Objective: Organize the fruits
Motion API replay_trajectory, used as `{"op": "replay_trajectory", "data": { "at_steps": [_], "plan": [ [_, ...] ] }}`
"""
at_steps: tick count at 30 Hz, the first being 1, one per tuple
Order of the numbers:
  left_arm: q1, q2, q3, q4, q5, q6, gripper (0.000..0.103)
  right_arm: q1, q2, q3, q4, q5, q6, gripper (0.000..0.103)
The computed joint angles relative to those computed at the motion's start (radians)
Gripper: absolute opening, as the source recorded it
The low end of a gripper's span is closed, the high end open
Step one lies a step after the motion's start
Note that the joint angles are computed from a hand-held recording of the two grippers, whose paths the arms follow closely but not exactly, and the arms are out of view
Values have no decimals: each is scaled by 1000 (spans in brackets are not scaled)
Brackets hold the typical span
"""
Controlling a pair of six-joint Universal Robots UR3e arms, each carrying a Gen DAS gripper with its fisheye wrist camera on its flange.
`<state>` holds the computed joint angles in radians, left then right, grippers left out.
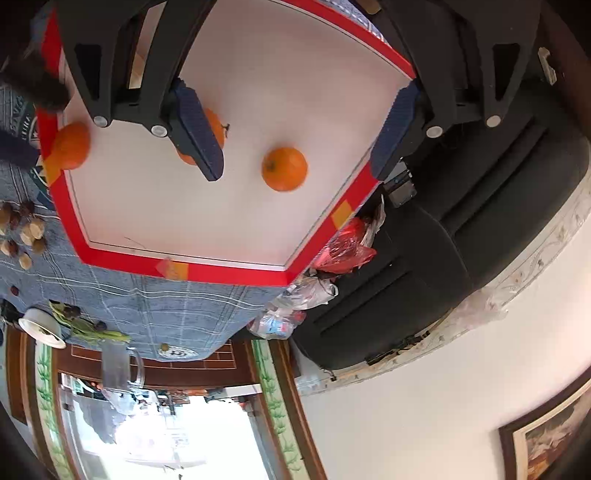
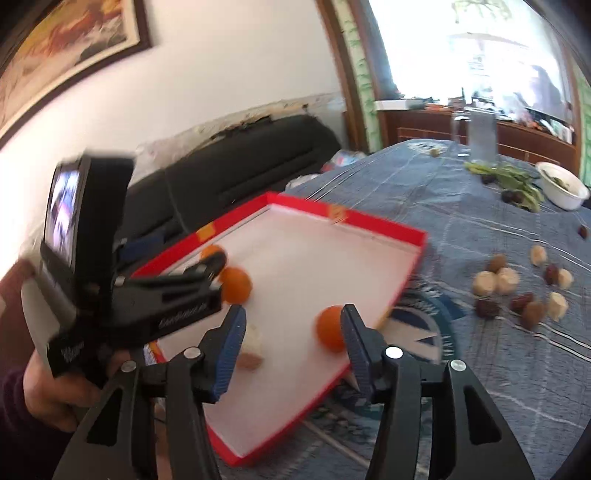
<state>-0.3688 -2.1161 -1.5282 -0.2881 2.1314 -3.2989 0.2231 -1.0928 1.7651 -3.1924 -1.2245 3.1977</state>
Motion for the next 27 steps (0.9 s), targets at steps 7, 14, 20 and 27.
{"op": "replay_trajectory", "data": {
  "at_steps": [7,14,20,27],
  "plan": [
    [-77,-44,86,-37,28,29,91,-151,-95,130,-49,37,47,56],
    [-147,-85,196,-104,-17,82,92,-344,-202,261,-25,96,15,61],
    [-170,-95,289,-188,-130,109,92,-473,-233,269,110,81,-80,61],
    [-192,-149,421,-302,-247,122,92,-445,-176,178,232,27,-146,50]
  ]
}}
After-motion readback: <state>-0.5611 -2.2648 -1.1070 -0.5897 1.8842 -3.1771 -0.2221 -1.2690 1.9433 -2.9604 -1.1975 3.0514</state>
